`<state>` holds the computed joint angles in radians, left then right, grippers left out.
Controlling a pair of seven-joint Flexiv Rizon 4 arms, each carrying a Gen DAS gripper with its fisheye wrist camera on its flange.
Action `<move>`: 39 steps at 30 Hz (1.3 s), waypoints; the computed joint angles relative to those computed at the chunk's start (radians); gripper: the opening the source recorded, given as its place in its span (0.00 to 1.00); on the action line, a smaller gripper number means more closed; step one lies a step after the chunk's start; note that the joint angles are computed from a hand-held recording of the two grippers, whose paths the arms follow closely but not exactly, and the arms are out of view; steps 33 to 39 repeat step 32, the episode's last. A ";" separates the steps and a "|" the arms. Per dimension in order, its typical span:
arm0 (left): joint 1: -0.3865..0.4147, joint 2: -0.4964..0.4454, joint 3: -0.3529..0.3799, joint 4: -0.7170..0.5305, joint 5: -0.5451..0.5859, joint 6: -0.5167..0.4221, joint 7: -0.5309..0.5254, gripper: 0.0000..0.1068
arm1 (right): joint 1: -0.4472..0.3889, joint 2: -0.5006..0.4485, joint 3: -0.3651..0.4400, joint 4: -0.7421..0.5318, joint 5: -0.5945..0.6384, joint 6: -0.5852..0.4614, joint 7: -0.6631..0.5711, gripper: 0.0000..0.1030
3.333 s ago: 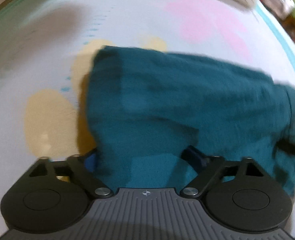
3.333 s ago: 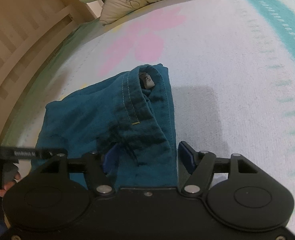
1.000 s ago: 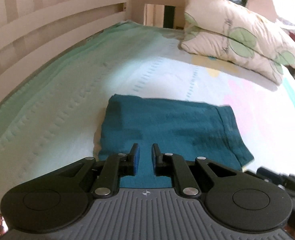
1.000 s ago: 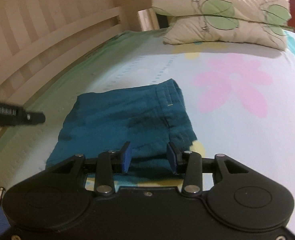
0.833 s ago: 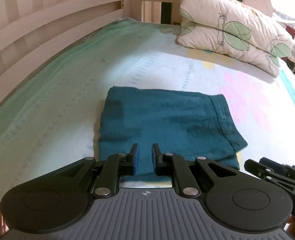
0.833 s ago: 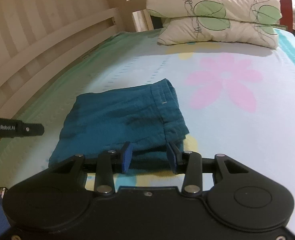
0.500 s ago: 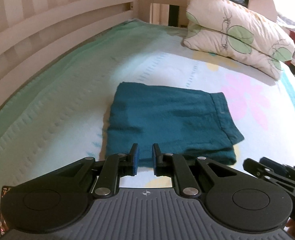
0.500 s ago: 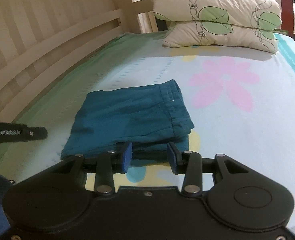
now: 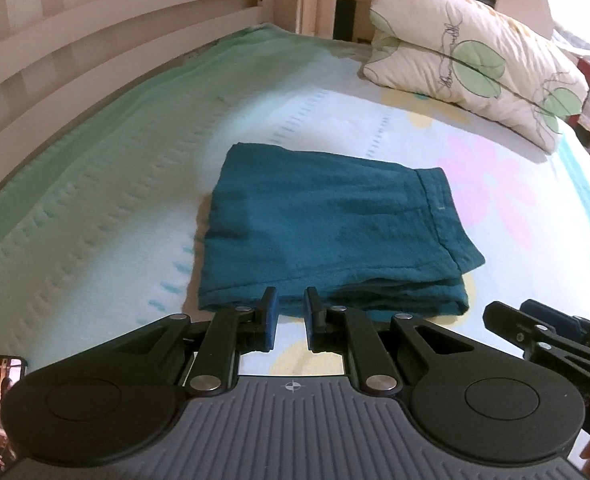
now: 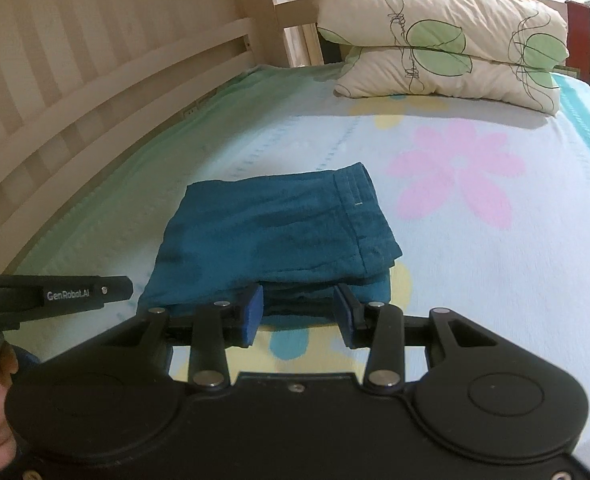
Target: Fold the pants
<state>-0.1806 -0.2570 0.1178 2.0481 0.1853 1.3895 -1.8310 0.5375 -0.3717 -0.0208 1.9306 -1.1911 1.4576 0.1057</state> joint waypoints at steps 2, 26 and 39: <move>-0.011 -0.002 0.013 -0.007 0.024 -0.005 -0.013 0.12 | -0.001 -0.002 0.006 -0.001 0.012 -0.005 -0.009 0.48; -0.008 -0.003 0.009 -0.015 0.062 -0.006 -0.030 0.12 | 0.030 -0.014 -0.013 -0.014 0.067 -0.006 -0.057 0.48; -0.005 -0.006 0.007 -0.013 0.049 -0.003 -0.018 0.12 | 0.031 -0.015 -0.011 -0.015 0.077 -0.010 -0.066 0.48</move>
